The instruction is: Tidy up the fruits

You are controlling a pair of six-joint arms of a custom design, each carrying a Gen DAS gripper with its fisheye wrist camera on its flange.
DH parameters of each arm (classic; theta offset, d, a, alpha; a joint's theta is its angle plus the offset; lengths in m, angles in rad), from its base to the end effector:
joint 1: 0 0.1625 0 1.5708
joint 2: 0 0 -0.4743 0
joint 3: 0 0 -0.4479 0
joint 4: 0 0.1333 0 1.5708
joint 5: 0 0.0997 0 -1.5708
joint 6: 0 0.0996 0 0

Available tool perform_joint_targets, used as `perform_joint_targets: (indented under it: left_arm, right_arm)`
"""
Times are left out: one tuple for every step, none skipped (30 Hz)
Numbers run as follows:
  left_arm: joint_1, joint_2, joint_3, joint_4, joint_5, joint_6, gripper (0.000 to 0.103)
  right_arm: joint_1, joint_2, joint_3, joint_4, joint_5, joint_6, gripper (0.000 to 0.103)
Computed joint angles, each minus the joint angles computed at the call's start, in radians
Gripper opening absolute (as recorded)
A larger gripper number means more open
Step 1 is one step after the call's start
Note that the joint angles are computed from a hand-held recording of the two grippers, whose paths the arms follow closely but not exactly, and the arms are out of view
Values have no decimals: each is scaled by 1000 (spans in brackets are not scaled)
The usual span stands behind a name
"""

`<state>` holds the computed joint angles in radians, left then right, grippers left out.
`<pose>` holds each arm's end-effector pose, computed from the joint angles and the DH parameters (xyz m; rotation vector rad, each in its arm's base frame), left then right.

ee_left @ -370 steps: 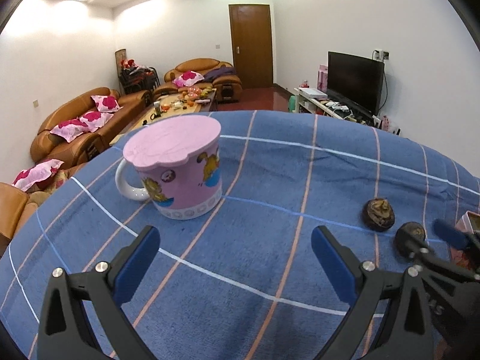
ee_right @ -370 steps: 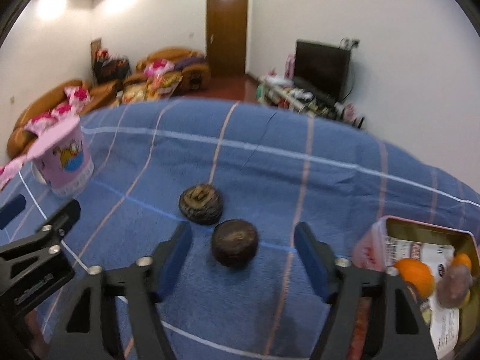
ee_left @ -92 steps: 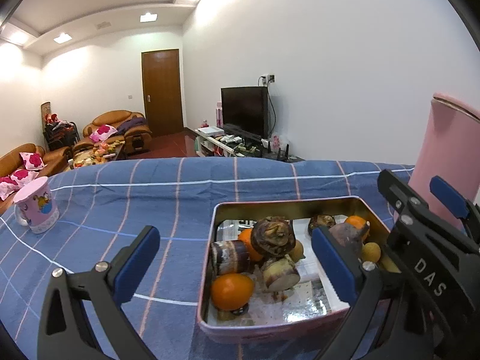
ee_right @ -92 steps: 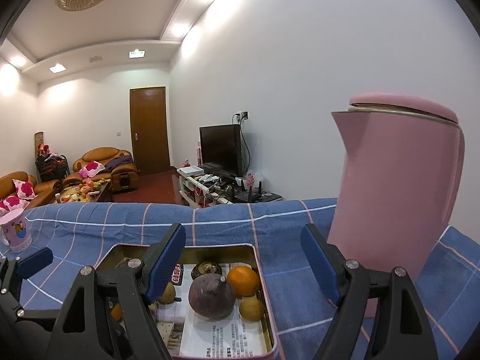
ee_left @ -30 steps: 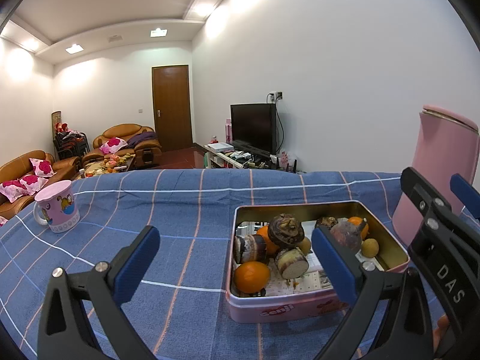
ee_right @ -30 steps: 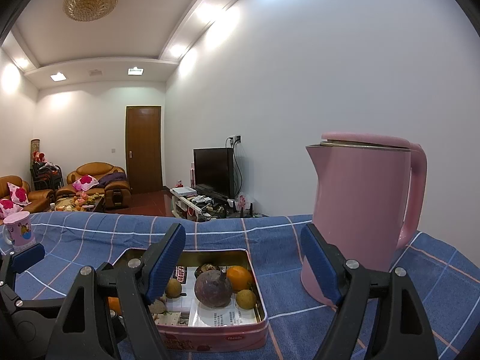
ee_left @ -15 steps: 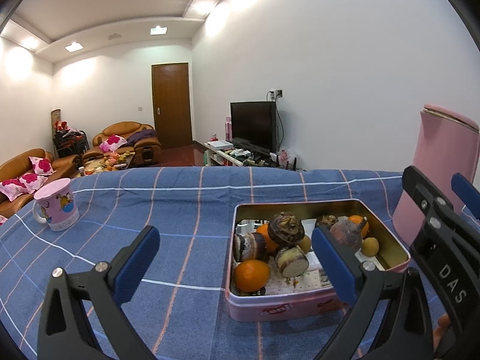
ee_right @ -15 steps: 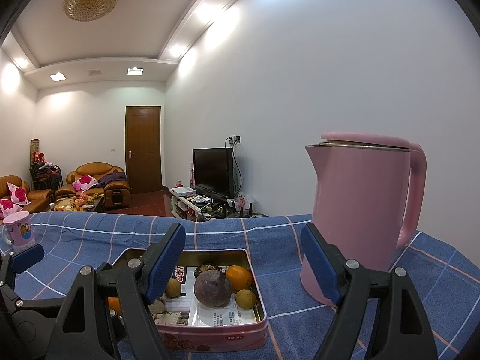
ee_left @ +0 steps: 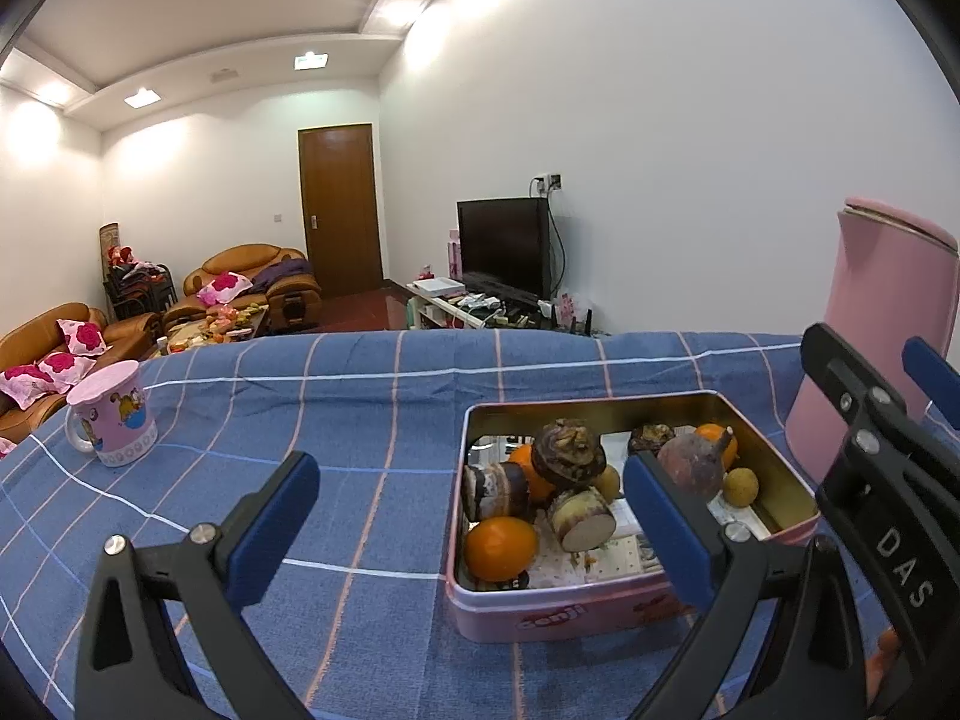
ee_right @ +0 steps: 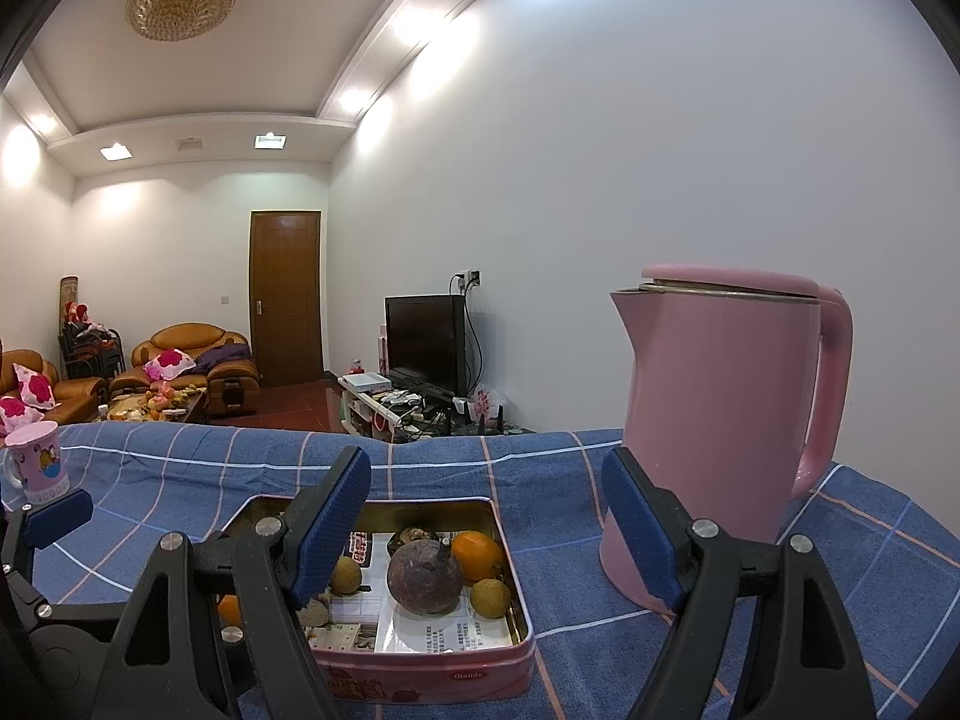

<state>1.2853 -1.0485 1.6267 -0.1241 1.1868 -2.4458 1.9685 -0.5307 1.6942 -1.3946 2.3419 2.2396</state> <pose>-0.0196 -0.6727 0.1987 0.8192 2.1134 -1.2869 0.3218 -0.6011 -0.0894 0.2858 -1.6045 1.6265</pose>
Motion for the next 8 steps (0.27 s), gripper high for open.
perform_joint_targets:
  left_arm:
    - [1, 0, 1, 0, 4, 1, 103]
    - [2, -1, 1, 0, 7, 1, 103]
    - [3, -2, 2, 0, 9, 2, 103]
    - [3, -1, 2, 0, 8, 3, 103]
    - [3, -1, 2, 0, 8, 3, 103]
    - [3, -1, 2, 2, 8, 2, 103]
    - [3, -1, 2, 5, 7, 2, 103]
    - [4, -2, 2, 7, 7, 2, 103]
  right_arm:
    - [0, 0, 0, 1, 1, 0, 81]
    - [0, -1, 1, 1, 2, 1, 81]
    - [0, 0, -1, 2, 5, 1, 81]
    - [0, 0, -2, 4, 6, 1, 81]
    - [0, -1, -3, 6, 8, 1, 81]
    - [0, -1, -4, 7, 11, 1, 81]
    - [1, -1, -5, 6, 14, 1, 81]
    - [0, -2, -4, 6, 16, 2, 81]
